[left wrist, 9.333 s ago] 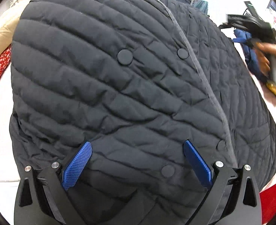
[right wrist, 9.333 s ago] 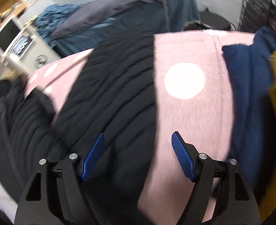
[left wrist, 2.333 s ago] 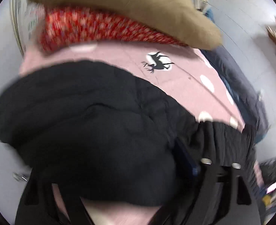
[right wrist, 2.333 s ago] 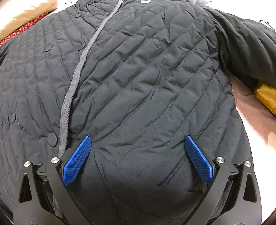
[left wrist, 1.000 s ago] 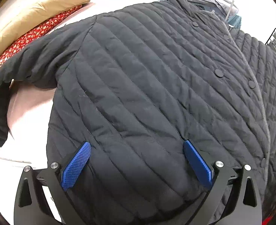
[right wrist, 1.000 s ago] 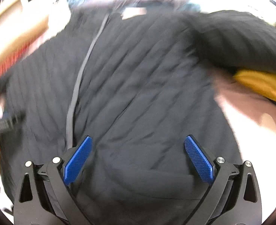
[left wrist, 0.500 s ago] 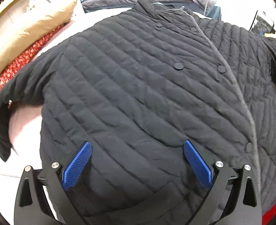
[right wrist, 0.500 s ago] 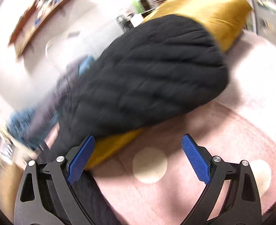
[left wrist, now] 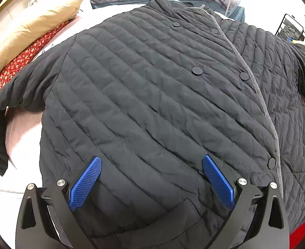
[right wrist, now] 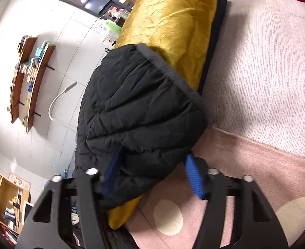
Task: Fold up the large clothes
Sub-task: 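Grasp the jacket hem with the right gripper and lift it up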
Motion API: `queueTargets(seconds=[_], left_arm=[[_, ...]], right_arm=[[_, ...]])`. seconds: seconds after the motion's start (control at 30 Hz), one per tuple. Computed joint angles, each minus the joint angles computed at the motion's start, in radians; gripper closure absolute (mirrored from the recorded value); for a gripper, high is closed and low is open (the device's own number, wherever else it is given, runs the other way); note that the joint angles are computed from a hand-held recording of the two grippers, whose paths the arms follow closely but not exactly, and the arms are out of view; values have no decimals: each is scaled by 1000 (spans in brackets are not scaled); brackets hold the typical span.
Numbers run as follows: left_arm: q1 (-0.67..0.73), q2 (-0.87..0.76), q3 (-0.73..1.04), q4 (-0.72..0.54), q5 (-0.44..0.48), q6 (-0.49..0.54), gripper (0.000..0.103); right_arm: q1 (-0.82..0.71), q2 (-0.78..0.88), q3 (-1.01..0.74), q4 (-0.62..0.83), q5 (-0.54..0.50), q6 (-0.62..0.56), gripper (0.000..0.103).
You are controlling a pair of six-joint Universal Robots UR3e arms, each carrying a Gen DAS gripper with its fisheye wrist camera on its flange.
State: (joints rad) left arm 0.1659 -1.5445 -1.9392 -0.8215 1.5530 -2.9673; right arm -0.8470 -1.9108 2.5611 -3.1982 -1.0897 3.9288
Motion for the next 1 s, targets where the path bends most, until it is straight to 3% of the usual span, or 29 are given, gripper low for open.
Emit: queueTargets(seconds=[0.03,0.1,0.3,0.4,0.47,0.6,0.73,0.9,1.0], left_arm=[[2,5,-5,1,-1,4,6],[6,7,-3,-4,-4,11,6],[4,0,4,-5,-4,13,6],[1,-7,13,-9,-7,3,6],[-7,-13,21,-10,-8,-6,6],[-8,-13,27,-13,-18,-9,6],[8,9,20,-18,-34,-9,6],[59,48,14,-47,-43,0,6],[104,66,10,-65,-45,8,6]], right_arm=[[-18,-29,29,-16,5,-2,62],[-61,-122,30,85,45,-37,79],[19,-257,-131,317,-76,-204,90],[188,-194,-289,349,-234,-254,92],[235,-201,-340,374,-249,-289,93],[468,-27,-550,341,-321,-327,94],[738,301,-894,345,-319,-381,94],[1021,652,-1314,469,-325,-480,95],[1107,809,-1520,548,-289,-500,95]])
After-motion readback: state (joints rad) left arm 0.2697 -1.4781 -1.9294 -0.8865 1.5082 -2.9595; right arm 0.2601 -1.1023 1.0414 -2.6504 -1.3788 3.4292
